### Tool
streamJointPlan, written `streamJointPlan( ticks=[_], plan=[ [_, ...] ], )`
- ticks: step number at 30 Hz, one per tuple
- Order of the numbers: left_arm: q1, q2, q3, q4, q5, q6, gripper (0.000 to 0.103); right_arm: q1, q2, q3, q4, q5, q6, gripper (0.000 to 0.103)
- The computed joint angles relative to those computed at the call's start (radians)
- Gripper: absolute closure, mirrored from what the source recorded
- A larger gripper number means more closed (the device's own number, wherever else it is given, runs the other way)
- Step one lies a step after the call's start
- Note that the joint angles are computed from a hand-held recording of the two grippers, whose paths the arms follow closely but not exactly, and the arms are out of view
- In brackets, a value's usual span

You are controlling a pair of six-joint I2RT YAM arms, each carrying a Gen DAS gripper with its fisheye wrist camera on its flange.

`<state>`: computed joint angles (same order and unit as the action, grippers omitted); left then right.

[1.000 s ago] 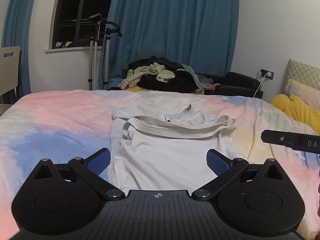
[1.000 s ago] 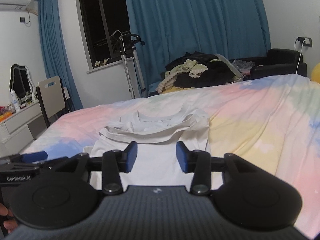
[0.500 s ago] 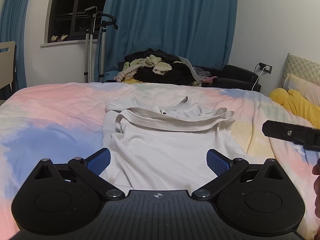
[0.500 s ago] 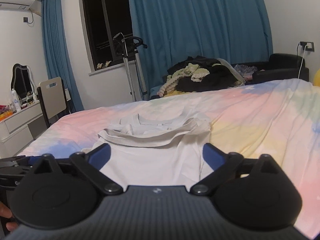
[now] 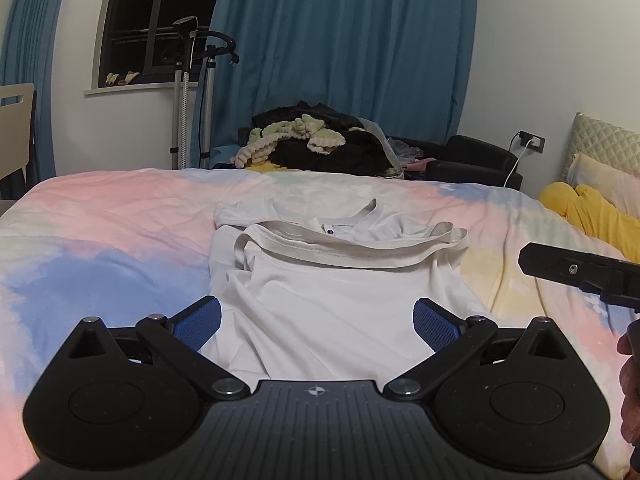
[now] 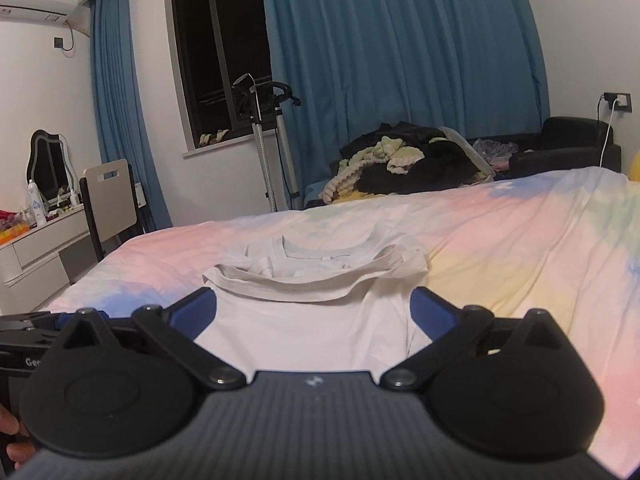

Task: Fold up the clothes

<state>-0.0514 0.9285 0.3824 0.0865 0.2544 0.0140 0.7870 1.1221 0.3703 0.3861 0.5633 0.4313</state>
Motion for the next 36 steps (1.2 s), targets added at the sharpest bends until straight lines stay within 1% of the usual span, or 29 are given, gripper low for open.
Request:
streamJointPlan(
  ticks=[1,4,6,9,12,16,17,19,22,26,31,34,36],
  plan=[
    [-0.007,0.002,0.005,-0.008,-0.005,-0.008,0.0,-0.002,0.002,-0.002,0.003,-0.006,0.002,0.0],
    [0.002,0.0,0.026,-0.063,0.02,-0.029,0.0,0.001,0.011,-0.009,0.015,-0.009,0.003,0.0],
    [0.025,-0.021,0.037,-0.116,0.06,-0.042,0.0,0.006,0.014,-0.016,0.02,-0.006,0.03,0.0],
    [0.077,-0.059,0.051,-0.208,0.141,-0.048,0.0,0.015,-0.012,-0.023,-0.013,-0.001,0.101,0.0],
    [0.141,-0.095,0.061,-0.308,0.228,-0.05,0.0,0.012,-0.071,-0.029,-0.085,-0.035,0.206,0.0],
    [0.195,-0.161,0.053,-0.431,0.3,-0.014,0.0,0.016,-0.134,-0.031,-0.206,-0.076,0.382,0.0],
    [0.199,-0.164,0.053,-0.447,0.308,-0.011,0.0,0.021,-0.147,-0.03,-0.235,-0.083,0.424,0.0],
    [0.214,-0.158,0.057,-0.479,0.337,-0.009,0.0,0.028,-0.153,-0.037,-0.255,-0.102,0.492,0.0],
    [0.237,-0.095,0.074,-0.509,0.391,-0.023,0.0,0.036,-0.158,-0.051,-0.273,-0.135,0.589,0.0],
    [0.226,0.051,0.112,-0.525,0.338,-0.042,0.001,0.015,-0.123,-0.066,-0.244,-0.219,0.674,0.0],
    [0.322,0.224,0.151,-0.518,0.439,-0.119,0.001,-0.016,-0.147,-0.126,-0.174,-0.324,0.792,0.0],
    [0.379,0.315,0.171,-0.515,0.498,-0.165,0.003,-0.058,-0.162,-0.177,-0.131,-0.402,0.918,0.0],
    [0.404,0.354,0.175,-0.492,0.524,-0.204,0.006,-0.08,-0.164,-0.201,-0.124,-0.419,0.995,0.001]
  ],
)
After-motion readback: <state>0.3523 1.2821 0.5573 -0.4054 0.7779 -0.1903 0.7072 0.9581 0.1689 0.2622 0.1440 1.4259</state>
